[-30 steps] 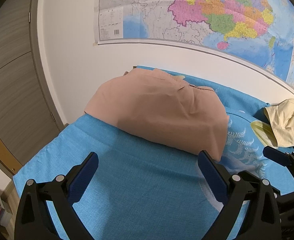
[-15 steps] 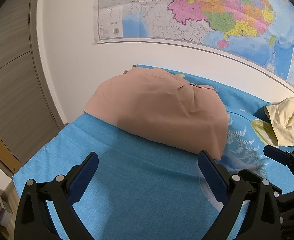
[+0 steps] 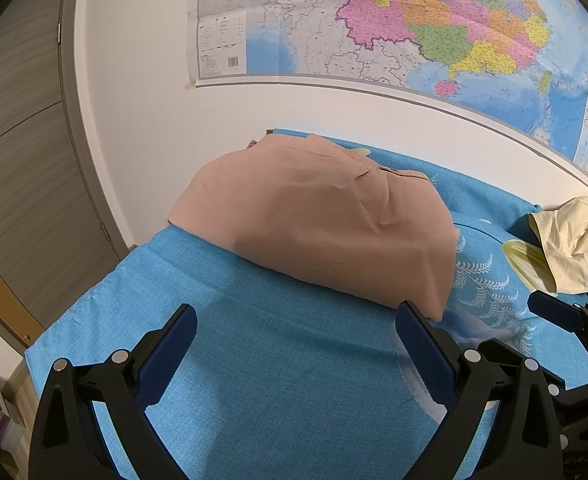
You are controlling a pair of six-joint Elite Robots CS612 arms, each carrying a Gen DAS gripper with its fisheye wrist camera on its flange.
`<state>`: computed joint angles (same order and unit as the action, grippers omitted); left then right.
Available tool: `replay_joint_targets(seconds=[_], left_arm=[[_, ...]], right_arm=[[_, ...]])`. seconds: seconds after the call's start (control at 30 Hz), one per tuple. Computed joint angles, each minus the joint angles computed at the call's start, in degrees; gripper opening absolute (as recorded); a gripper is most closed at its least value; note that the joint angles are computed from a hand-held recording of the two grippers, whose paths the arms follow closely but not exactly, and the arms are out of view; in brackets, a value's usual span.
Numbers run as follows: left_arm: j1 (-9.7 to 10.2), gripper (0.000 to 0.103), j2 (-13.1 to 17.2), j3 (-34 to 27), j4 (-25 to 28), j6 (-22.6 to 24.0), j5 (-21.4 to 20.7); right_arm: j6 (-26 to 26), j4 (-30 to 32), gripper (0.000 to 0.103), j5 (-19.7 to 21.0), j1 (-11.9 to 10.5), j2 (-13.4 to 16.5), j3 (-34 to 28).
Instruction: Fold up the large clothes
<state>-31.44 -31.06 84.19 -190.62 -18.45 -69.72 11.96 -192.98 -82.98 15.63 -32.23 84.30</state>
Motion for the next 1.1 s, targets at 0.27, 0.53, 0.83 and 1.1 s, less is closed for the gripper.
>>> replay_joint_targets(seconds=[0.27, 0.53, 0.83, 1.1], left_arm=[[0.00, 0.096, -0.08, 0.14, -0.08, -0.10, 0.11], [-0.24, 0.096, -0.31, 0.82, -1.17, -0.38, 0.04], [-0.83, 0.096, -0.23, 1.23, -4.43, 2.26, -1.41], [-1.75, 0.096, -0.43, 0.58, -2.15, 2.31, -5.85]], right_arm=[[0.09, -0.45, 0.097, -0.29, 0.12, -0.13, 0.25], [0.19, -0.81, 0.097, -0.67, 0.24, -0.51, 0.84], [0.65, -3.16, 0.097, -1.54, -0.11, -1.68, 3.42], [2.17, -6.34, 0.097, -4.95, -0.91, -4.09, 8.73]])
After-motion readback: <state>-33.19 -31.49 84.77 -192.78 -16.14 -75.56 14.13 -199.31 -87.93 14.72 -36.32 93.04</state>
